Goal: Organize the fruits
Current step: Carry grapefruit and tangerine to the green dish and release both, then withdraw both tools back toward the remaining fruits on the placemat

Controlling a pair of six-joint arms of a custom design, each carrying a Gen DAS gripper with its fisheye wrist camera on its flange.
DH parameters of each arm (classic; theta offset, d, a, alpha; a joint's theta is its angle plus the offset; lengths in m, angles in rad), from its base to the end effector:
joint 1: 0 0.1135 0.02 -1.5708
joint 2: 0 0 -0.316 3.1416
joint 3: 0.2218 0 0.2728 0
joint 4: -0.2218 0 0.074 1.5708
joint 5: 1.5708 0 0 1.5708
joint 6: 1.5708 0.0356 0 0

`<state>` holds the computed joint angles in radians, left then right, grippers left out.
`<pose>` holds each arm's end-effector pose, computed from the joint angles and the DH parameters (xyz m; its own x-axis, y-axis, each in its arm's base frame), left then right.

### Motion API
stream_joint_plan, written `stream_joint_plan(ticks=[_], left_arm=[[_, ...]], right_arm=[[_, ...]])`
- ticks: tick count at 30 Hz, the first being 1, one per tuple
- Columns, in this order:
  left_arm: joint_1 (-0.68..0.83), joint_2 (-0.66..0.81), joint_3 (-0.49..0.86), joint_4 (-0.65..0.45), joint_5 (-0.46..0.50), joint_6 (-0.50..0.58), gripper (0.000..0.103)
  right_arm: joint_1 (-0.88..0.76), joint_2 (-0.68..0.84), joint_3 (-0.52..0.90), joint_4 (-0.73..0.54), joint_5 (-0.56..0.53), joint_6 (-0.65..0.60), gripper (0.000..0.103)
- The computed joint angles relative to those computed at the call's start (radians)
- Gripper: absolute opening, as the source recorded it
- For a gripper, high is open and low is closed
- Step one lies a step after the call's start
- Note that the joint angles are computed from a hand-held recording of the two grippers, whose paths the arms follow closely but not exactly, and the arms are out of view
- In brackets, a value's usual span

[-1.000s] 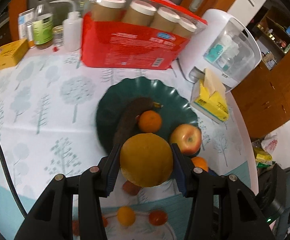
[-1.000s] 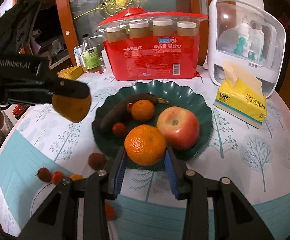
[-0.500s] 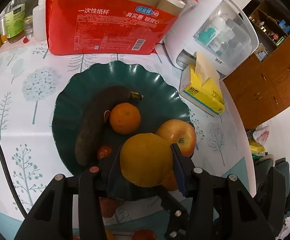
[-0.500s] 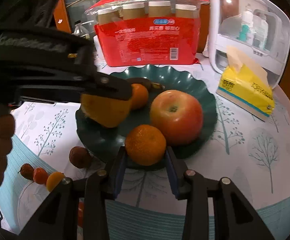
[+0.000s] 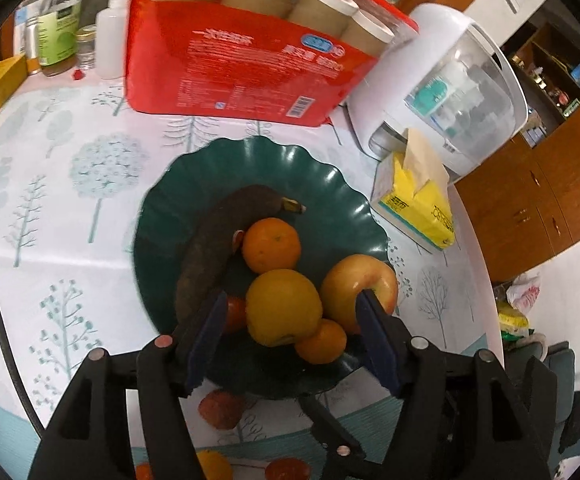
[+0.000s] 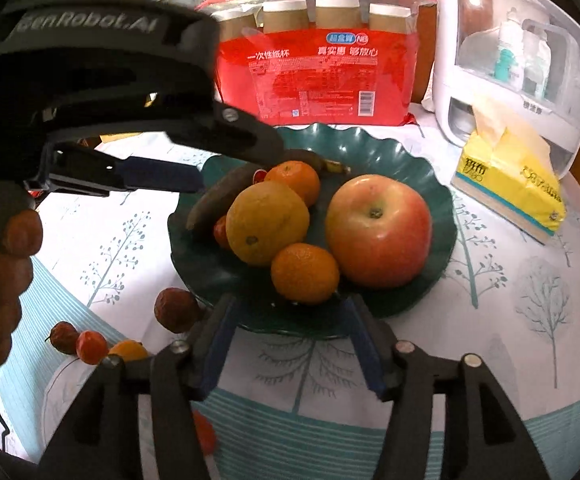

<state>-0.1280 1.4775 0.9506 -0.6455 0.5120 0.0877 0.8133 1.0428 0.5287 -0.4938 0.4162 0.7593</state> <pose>0.2869 -0.0545 0.2494 -0.8844 0.1908 -0.4260 0.3787 0.8268 -0.4158 0.1334 0.1201 0.2177 -0.7769 0.0949 -0.6224 0.0256 0.9925 0.1194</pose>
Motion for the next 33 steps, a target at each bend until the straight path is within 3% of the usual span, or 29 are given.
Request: stream_joint_plan(ticks=[2, 10, 17, 25, 33], left_arm=[[0.02, -0.022, 0.002, -0.024, -0.001, 0.007, 0.065], [0.113, -0.142, -0.017, -0.153, -0.012, 0.084, 0.065], [0.234, -0.251, -0.035, -0.298, -0.009, 0.193, 0.065], [0.425, -0.322, -0.055, -0.447, 0.011, 0.381, 0.065], [0.648, -0.304, -0.056, -0.561, 0.025, 0.628, 0.065]], right_arm=[[0.013, -0.018, 0.015, -0.047, 0.026, 0.019, 0.068], [0.057, -0.158, 0.039, -0.259, 0.071, 0.182, 0.069], [0.21, -0.241, 0.068, -0.442, 0.115, 0.459, 0.069], [0.501, -0.209, 0.113, -0.602, 0.193, 0.82, 0.069], [0.673, -0.124, 0.152, -0.625, 0.218, 1.014, 0.069]])
